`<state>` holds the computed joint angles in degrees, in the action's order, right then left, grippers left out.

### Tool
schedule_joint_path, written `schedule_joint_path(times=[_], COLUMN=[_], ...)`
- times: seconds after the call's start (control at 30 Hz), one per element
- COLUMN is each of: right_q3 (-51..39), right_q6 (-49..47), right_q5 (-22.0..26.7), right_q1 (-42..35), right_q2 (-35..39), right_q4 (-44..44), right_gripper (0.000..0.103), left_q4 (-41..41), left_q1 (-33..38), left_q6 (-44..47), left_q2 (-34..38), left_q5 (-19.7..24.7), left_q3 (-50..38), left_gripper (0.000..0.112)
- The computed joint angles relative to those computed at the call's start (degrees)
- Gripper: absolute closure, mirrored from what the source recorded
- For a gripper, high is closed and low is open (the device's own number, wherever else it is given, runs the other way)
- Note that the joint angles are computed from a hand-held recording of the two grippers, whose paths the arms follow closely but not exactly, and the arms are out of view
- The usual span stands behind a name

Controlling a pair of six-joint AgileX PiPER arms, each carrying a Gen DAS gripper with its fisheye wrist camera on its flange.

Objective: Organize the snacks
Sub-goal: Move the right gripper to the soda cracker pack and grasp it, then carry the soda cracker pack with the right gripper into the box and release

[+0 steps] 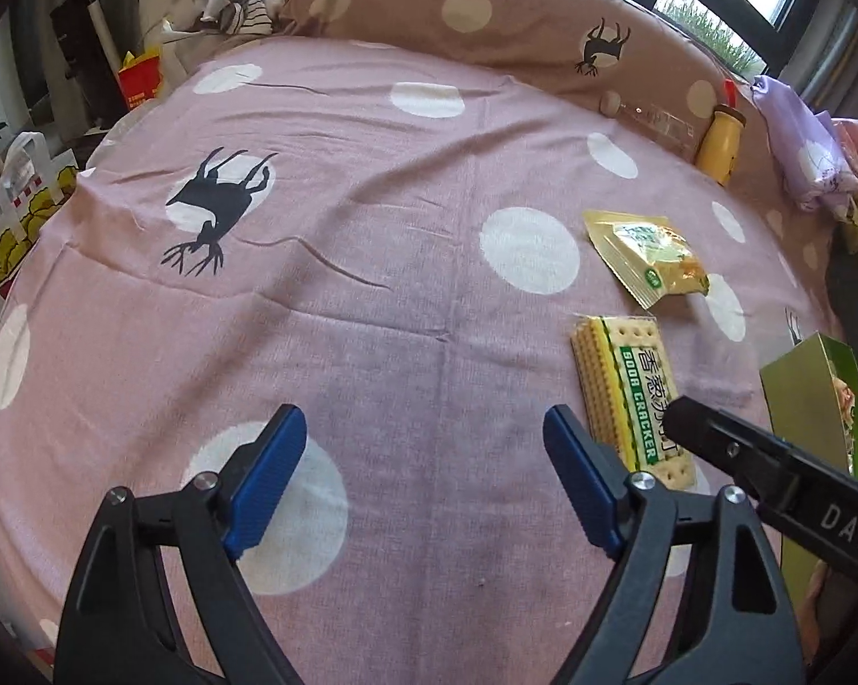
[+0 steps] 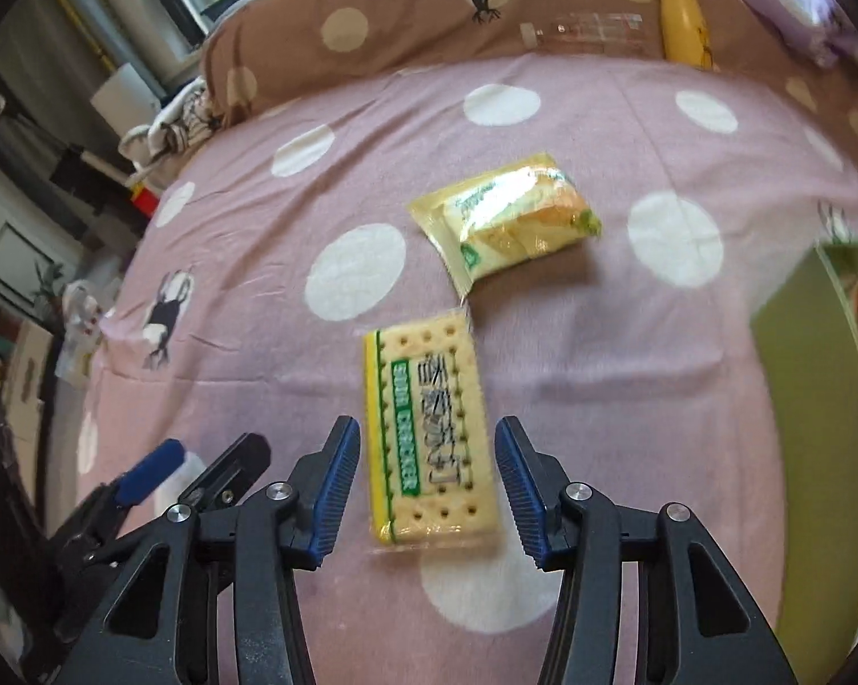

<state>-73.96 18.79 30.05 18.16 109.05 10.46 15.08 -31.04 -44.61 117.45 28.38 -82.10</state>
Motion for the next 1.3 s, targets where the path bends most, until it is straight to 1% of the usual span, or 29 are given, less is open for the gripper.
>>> schedule_joint_path(times=[0.07, 0.1, 0.13, 0.2, 0.23, 0.27, 0.33, 0.4, 0.47, 0.57, 0.6, 0.63, 0.67, 0.7, 0.73, 0.77, 0.8, 0.83, 0.87, 0.93, 1.0, 1.07, 1.13, 1.2, 1.3], right_q3=[1.47, 2.51, 3.58, 5.15, 5.34, 5.65, 4.79, 3.54, 2.05, -0.27, -0.77, -1.21, -1.52, -1.93, -1.96, -1.96, -1.88, -1.37, -0.83, -0.07, 2.24, 5.55, 8.21, 10.91, 14.70], right_q6=[-2.05, -4.32, -6.84, -14.81, -17.16, -19.29, -23.46, -24.97, -23.88, -24.64, -25.53, -26.11, -26.22, -25.46, -25.66, -26.82, -26.05, -23.71, -22.50, -20.60, -20.34, -17.42, -14.17, -11.33, -8.48], right_q5=[-1.00, -2.23, -3.72, -5.58, -5.86, -6.32, -5.73, -4.81, -4.49, -2.68, -2.20, -2.12, -2.16, -2.27, -2.37, -1.83, -2.09, -3.16, -3.65, -3.53, -5.66, -9.12, -11.53, -13.60, -15.31], right_q1=[-1.49, -2.39, -2.93, -4.86, -5.50, -5.94, -7.09, -7.56, -7.40, -7.57, -7.62, -7.50, -7.34, -6.93, -6.70, -6.72, -6.40, -5.75, -5.61, -5.28, -4.95, -4.29, -4.21, -4.62, -6.50], right_q2=[-0.68, -1.33, -1.93, -2.54, -2.47, -2.34, -0.88, 0.75, 2.52, 5.34, 6.02, 6.62, 6.99, 7.24, 7.25, 7.34, 7.33, 6.89, 6.48, 5.33, 2.72, -1.58, -5.55, -9.36, -14.69], right_q4=[3.31, 5.78, 8.69, 17.25, 19.97, 22.55, 27.58, 29.50, 28.80, 30.53, 31.58, 32.34, 32.37, 31.20, 30.89, 31.83, 30.49, 27.58, 26.19, 24.23, 23.88, 20.65, 17.27, 14.54, 11.98], right_gripper=[0.051, 0.051, 0.050, 0.047, 0.044, 0.043, 0.043, 0.043, 0.043, 0.043, 0.043, 0.043, 0.044, 0.044, 0.048, 0.052, 0.053, 0.058, 0.060, 0.060, 0.060, 0.060, 0.060, 0.060, 0.060], left_q4=[-0.31, -2.21, -3.65, -7.20, -8.00, -8.48, -9.20, -10.46, -12.46, -22.41, -26.14, -27.57, -29.75, -33.80, -37.06, -38.03, -36.71, -35.19, -34.42, -32.24, -31.37, -31.09, -25.08, -19.99, -18.51], left_q1=[-0.18, -0.12, -0.25, -0.53, -0.88, -1.31, -2.06, -2.64, -2.96, -2.12, -1.82, -1.79, -1.75, -1.50, -1.46, -1.58, -1.95, -2.35, -2.58, -3.09, -3.67, -4.59, -6.58, -8.30, -10.71], left_q6=[0.00, 1.68, 3.00, 6.42, 7.17, 7.79, 8.99, 10.60, 12.93, 21.78, 24.89, 26.12, 28.26, 32.28, 35.42, 36.78, 36.14, 35.17, 34.57, 32.66, 32.30, 32.43, 28.00, 24.56, 24.70], left_q2=[-0.39, -0.76, -0.79, -0.65, -0.32, 0.05, 0.68, 1.81, 3.13, 4.95, 5.41, 5.54, 5.77, 6.11, 6.35, 6.28, 6.05, 5.69, 5.53, 4.67, 3.04, 0.98, -0.95, -1.95, -1.95], left_q5=[-0.37, -1.38, -1.53, -2.87, -2.79, -2.63, -2.19, -1.66, -0.85, -1.14, -1.88, -2.23, -2.56, -2.81, -2.91, -3.01, -3.11, -3.58, -3.76, -4.29, -5.54, -7.83, -9.85, -10.70, -10.57], left_q3=[0.33, 0.91, 0.62, 0.35, -0.26, -0.87, -1.72, -3.03, -4.61, -6.21, -6.43, -6.58, -6.78, -6.96, -7.24, -7.22, -7.17, -6.80, -6.70, -6.09, -4.98, -3.53, -2.99, -3.48, -6.16], left_gripper=[0.032, 0.032, 0.034, 0.036, 0.039, 0.042, 0.045, 0.049, 0.059, 0.068, 0.069, 0.072, 0.077, 0.081, 0.091, 0.090, 0.091, 0.091, 0.091, 0.091, 0.091, 0.091, 0.091, 0.091, 0.091])
